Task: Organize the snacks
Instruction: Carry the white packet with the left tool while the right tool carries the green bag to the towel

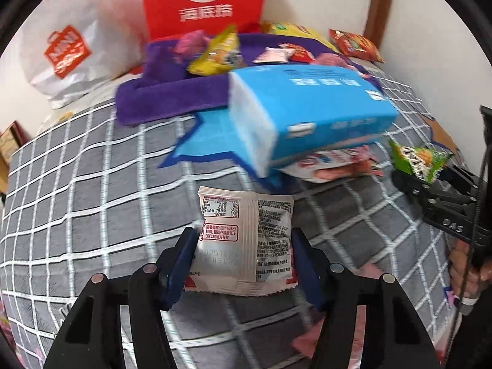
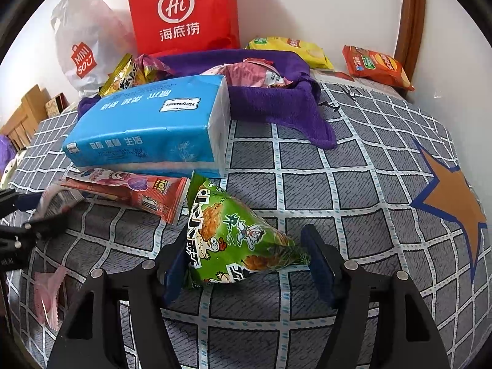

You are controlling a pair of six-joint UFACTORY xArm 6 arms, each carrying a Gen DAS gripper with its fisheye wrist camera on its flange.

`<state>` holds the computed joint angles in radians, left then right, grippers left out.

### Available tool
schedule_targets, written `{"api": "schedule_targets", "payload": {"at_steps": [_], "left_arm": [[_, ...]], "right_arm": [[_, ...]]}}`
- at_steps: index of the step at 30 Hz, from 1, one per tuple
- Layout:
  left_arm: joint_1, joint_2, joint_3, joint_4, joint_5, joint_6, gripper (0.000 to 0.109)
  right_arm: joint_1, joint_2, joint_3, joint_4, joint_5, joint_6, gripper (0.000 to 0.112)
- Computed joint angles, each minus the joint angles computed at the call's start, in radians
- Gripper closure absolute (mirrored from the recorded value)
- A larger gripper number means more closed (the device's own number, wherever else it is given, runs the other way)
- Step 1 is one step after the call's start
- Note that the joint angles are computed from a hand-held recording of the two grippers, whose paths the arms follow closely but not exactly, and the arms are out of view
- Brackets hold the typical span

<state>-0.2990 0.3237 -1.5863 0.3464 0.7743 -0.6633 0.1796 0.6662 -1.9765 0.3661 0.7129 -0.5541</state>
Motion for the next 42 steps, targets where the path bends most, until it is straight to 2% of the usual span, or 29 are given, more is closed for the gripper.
{"api": "schedule_targets", "payload": {"at_steps": [3, 14, 28, 32, 37, 42], "left_arm": [[0.012, -0.018, 0.046, 0.040, -0.049, -0.035, 0.047], [0.014, -0.026, 0.092, 0.177, -0.124, -0.143, 0.045], [0.014, -0.039, 0.117, 0.176, -0.145, -0.161, 0.047], [0.021, -0.048, 0.124, 0.134, -0.153, -0.124, 0.048], [0.044, -0.094, 0.180, -0.058, -0.210, -0.026, 0.049], [0.041, -0.136, 0.204, -0.066, -0.213, -0.021, 0.049]], "right_arm": [[0.000, 0.003, -0.007, 0.004, 0.006, 0.000, 0.043], [-0.004, 0.015, -0.029, 0.012, 0.027, -0.014, 0.041], [-0.004, 0.015, -0.024, 0.011, 0.019, -0.017, 0.041], [-0.004, 0.008, -0.015, 0.009, 0.015, -0.025, 0.043], [-0.009, -0.029, 0.020, 0.040, 0.011, -0.058, 0.046], [-0.009, -0.078, 0.057, 0.100, -0.010, -0.114, 0.046]]}}
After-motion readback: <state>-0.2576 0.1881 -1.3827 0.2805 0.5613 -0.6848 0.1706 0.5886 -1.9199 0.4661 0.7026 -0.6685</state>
